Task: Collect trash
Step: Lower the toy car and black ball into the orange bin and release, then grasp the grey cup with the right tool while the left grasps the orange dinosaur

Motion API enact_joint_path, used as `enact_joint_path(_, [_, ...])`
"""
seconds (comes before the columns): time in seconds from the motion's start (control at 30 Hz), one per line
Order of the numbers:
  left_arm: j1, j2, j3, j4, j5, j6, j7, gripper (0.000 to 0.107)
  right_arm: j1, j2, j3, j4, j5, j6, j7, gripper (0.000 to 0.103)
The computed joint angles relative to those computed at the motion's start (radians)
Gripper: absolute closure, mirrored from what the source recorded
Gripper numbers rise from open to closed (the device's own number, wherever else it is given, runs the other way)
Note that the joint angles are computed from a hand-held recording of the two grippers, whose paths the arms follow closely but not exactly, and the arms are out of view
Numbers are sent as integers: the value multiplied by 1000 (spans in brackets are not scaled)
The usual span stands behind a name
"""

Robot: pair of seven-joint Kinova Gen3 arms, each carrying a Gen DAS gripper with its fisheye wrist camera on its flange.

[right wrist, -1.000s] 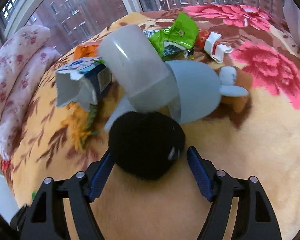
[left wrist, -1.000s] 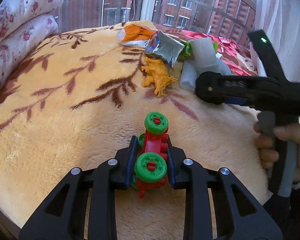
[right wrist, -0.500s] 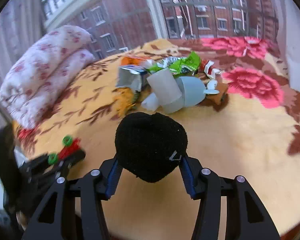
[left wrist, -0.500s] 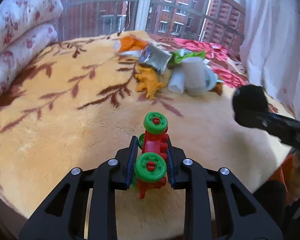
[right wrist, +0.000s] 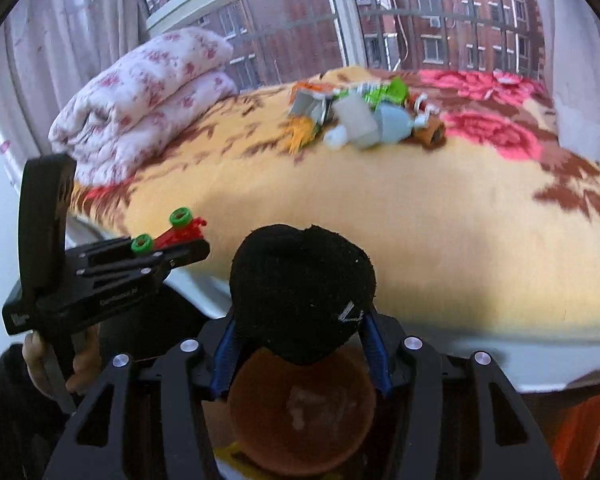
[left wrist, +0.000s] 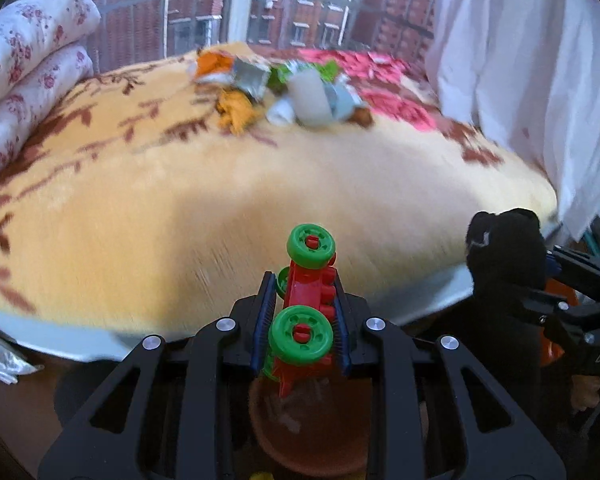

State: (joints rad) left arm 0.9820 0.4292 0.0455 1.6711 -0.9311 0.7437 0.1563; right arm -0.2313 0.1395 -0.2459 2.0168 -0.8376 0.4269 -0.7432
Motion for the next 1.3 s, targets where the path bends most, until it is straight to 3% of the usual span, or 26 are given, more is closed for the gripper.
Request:
enact_joint_path(0.17, [14,40,40,-16,85,25,-65,82,-23,-17,15,75,59,12,-34,50])
enact_joint_path(0.47, [-20,88,44,-5,291,-50,-201,82,-45,40,19,99,200,49,-132,50])
enact_joint_path(0.57, [-37,106,48,-19,360,-50,-276,82,-52,62,13,91,237,51,-165,45])
enact_joint_path(0.63, [-43,117,44,-35,405,-26,-312,64,-55,85,10,77,262,61,-188,38])
enact_joint_path(0.67, [-44,121,39,-38,422,-18,-318,38,-65,95,12,72,283,58,-211,32])
enact_joint_path(0.7, [-32,119,17,-36,434,-20,-315,31,-67,99,10,72,295,49,-226,30])
enact_joint_path(1.0, [-25,83,-27,18,426,-77,-283,31,-6,100,-10,35,315,56,-233,30])
enact_joint_path(1.13, [22,40,-59,2,319,-23,-247,30,27,82,-20,10,279,55,-188,30])
enact_joint_path(1.3, [-24,43,-53,-121,196,67,-301,23,90,76,-44,-13,136,30,-59,30])
